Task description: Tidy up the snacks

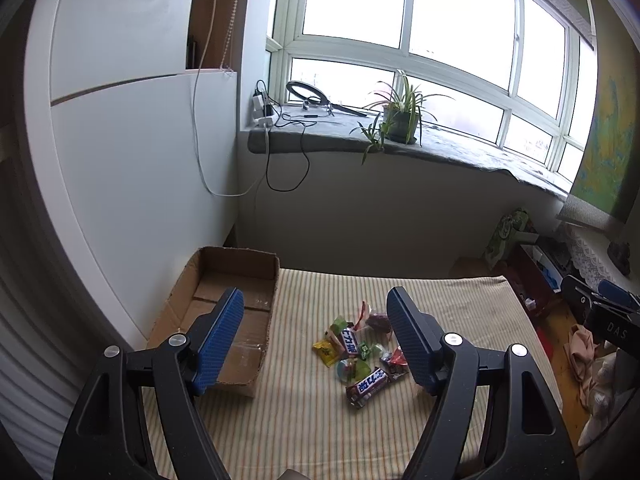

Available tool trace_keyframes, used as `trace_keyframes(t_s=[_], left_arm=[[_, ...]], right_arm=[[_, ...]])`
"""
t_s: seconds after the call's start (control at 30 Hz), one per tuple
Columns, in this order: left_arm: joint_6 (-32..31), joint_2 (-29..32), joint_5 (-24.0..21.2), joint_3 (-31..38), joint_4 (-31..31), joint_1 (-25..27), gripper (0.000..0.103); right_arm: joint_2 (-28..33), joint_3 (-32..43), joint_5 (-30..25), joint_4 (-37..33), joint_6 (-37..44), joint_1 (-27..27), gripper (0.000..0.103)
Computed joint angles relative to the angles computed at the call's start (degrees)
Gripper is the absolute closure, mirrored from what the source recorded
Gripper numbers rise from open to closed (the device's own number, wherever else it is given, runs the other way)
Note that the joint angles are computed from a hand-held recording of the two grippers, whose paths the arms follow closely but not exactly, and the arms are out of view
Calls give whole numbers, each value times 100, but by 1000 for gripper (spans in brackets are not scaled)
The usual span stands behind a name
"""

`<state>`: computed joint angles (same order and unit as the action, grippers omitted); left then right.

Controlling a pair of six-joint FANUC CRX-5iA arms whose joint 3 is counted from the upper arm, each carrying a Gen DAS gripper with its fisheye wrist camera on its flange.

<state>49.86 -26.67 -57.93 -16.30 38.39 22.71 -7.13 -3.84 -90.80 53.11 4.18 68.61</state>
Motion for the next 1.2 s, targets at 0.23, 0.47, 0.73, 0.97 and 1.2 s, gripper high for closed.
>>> trace_keyframes(t_s=[0.23,0.47,0.73,0.97,1.2], left_arm=[[79,50,2,67,-55,-30,29],[48,45,17,26,-12,-23,29],[39,62,-3,24,9,-19,29],[1,34,-12,-20,68,1,29],[-2,35,-15,-18,68,2,29]], right_arm=[[44,54,46,-26,0,-15,0],[39,43,49,-32,-15,-7,0],[46,32,22,-38,-38,13,0],[54,31,21,-27,-42,16,0],[59,38,16,-52,-48,27,0]])
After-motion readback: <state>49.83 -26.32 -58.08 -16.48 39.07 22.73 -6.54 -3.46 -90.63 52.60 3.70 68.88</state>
